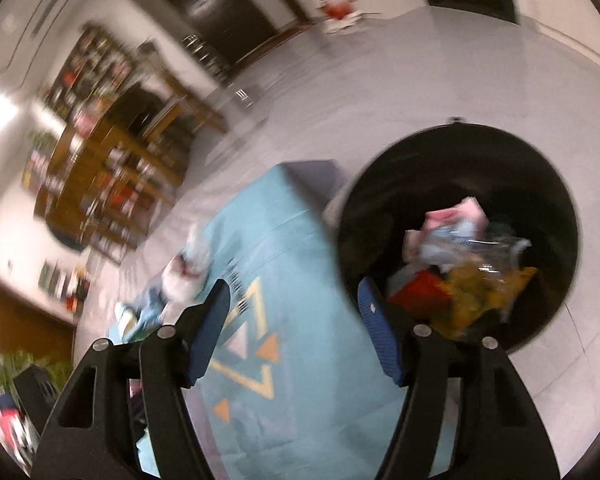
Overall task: Collect trash
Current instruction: 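Move both open tools back over the remaining trash on the table, then grasp the second pink plastic bag with the left tool while the right tool grasps the red cigarette pack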
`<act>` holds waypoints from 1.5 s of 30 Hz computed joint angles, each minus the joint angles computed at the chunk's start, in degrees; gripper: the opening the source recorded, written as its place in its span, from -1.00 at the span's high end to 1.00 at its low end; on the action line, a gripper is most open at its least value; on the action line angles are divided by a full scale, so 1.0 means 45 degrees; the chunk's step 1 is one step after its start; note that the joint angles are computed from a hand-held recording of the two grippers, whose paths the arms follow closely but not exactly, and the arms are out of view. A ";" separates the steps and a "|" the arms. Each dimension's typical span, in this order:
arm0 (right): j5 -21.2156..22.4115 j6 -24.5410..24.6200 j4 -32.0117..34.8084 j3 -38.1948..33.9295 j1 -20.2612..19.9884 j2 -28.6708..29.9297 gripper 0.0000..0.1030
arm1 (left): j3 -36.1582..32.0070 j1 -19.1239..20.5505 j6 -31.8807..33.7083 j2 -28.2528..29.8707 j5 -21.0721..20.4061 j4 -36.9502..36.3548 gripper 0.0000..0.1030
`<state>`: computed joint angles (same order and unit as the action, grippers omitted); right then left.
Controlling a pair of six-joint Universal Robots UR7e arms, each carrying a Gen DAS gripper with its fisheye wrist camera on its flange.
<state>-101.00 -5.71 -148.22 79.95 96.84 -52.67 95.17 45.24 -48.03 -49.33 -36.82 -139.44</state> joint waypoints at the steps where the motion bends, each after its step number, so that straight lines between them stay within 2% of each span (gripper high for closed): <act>1: 0.0056 -0.0330 0.0099 0.0007 0.0114 0.0083 -0.30 | 0.0369 -0.0053 -0.0279 -0.0410 0.0232 0.0312 -0.78; 4: 0.0237 -0.1257 0.0364 0.0134 0.0466 0.0251 -0.33 | 0.1259 -0.0120 -0.1369 -0.1654 0.0839 0.1795 -0.80; 9: 0.0507 -0.2595 0.1451 0.0217 0.0973 0.0599 -0.42 | 0.2394 -0.0072 -0.4521 -0.3991 0.1859 0.5245 -0.82; 13: 0.0343 -0.4206 0.2238 0.0414 0.1564 0.1027 -0.55 | 0.3162 0.0223 -0.6453 -0.5371 0.2633 0.6804 -0.83; 14: 0.0296 -0.4394 0.2229 0.0575 0.1661 0.1068 -0.56 | 0.3274 0.0457 -0.6661 -0.5630 0.2489 0.6772 -0.83; 18: -0.0292 -0.5768 0.2411 0.0977 0.2129 0.1487 -0.57 | 0.3545 0.0936 -0.6090 -0.5973 0.1857 0.6132 -0.83; 20: -0.0595 -0.6490 0.2022 0.1249 0.2398 0.1676 -0.57 | 0.3516 0.1004 -0.5763 -0.5782 0.1898 0.6028 -0.83; 21: -0.0612 -0.6964 0.1805 0.1374 0.2523 0.1781 -0.58 | 0.3585 0.1133 -0.5023 -0.5734 0.1843 0.5391 -0.83; 24: -0.0618 -0.7645 0.1278 0.1477 0.2720 0.2107 -0.66 | 0.3556 0.1247 -0.4146 -0.5477 0.1916 0.4610 -0.83; 30: -0.0490 -0.7622 0.0883 0.0891 0.2781 0.3054 -0.66 | 0.3740 0.1488 -0.2202 -0.5251 0.2108 0.2499 -0.83; 34: -0.0768 -0.7807 0.0698 0.0573 0.2915 0.3576 -0.66 | 0.3689 0.1893 -0.1422 -0.5112 0.1579 0.1525 -0.83; 39: -0.1246 -0.8127 0.0821 0.0215 0.3036 0.4122 -0.66 | 0.3597 0.2204 -0.1015 -0.5018 0.1161 0.1148 -0.82; 40: -0.1380 -0.8208 0.0708 0.0229 0.3079 0.4212 -0.66 | 0.3590 0.2247 -0.1009 -0.4997 0.1077 0.1090 -0.78; 42: -0.1529 -0.8370 0.0660 0.0230 0.3104 0.4311 -0.66 | 0.3617 0.2340 -0.0969 -0.4979 0.0880 0.0907 -0.52; 44: -0.1607 -0.8423 0.0682 0.0220 0.3127 0.4366 -0.64 | 0.3649 0.2398 -0.0943 -0.4956 0.0783 0.0800 -0.48; 45: -0.1616 -0.8432 0.0622 0.0241 0.3139 0.4373 -0.56 | 0.3674 0.2391 -0.0937 -0.4965 0.0796 0.0760 -0.46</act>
